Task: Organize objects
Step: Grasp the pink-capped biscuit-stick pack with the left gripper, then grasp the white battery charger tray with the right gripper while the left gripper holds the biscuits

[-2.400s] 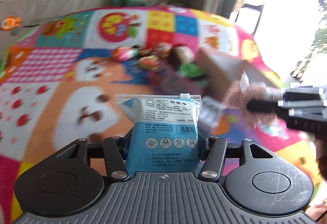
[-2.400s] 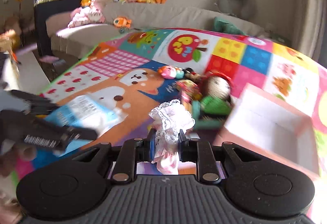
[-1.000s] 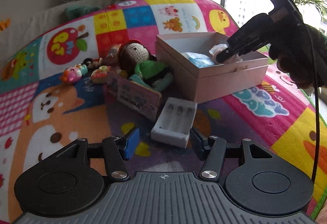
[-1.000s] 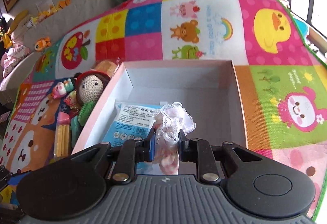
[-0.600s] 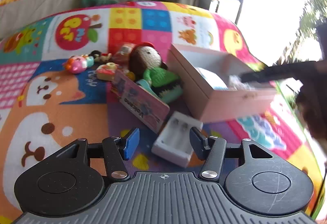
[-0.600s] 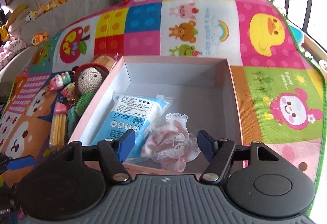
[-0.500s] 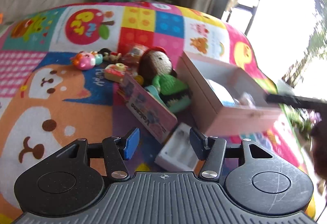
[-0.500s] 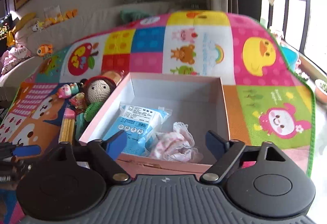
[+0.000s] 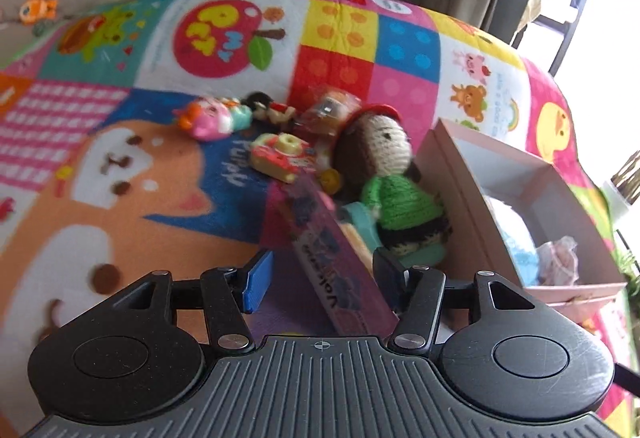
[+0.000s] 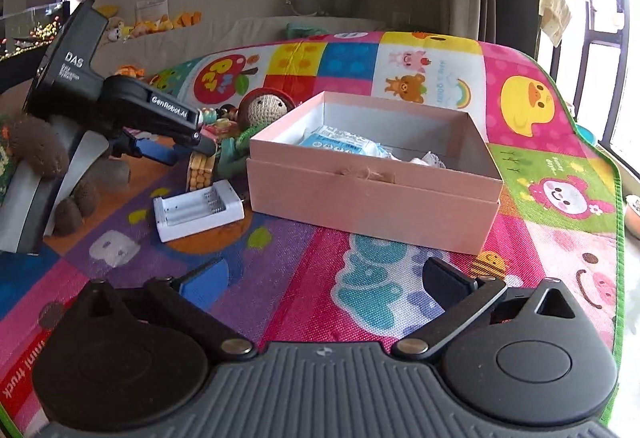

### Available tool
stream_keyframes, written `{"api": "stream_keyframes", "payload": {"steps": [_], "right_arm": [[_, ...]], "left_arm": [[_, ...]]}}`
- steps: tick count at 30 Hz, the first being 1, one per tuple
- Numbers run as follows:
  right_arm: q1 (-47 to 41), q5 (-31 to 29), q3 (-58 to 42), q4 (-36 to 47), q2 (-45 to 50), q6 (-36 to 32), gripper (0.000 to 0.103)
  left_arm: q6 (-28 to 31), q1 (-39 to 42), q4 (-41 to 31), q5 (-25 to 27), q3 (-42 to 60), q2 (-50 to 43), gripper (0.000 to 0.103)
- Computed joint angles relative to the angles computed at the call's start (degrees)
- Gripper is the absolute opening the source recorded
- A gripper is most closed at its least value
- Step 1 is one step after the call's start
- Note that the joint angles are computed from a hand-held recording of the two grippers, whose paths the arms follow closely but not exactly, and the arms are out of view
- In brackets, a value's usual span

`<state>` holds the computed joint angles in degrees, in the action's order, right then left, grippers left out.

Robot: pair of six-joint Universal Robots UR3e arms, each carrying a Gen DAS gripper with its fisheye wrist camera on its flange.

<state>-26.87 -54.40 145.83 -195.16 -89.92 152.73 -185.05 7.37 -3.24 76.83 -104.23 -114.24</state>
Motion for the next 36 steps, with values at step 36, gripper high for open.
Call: {"api": "stream_keyframes", "payload": {"steps": [36], "right_arm": [[5.99,-2.12,-5.60,8.55,0.78,-1.09,0.103]], "left_arm": [[20.12,10.38,15.03,-7.91,-24.61,8.79,0.042]]}}
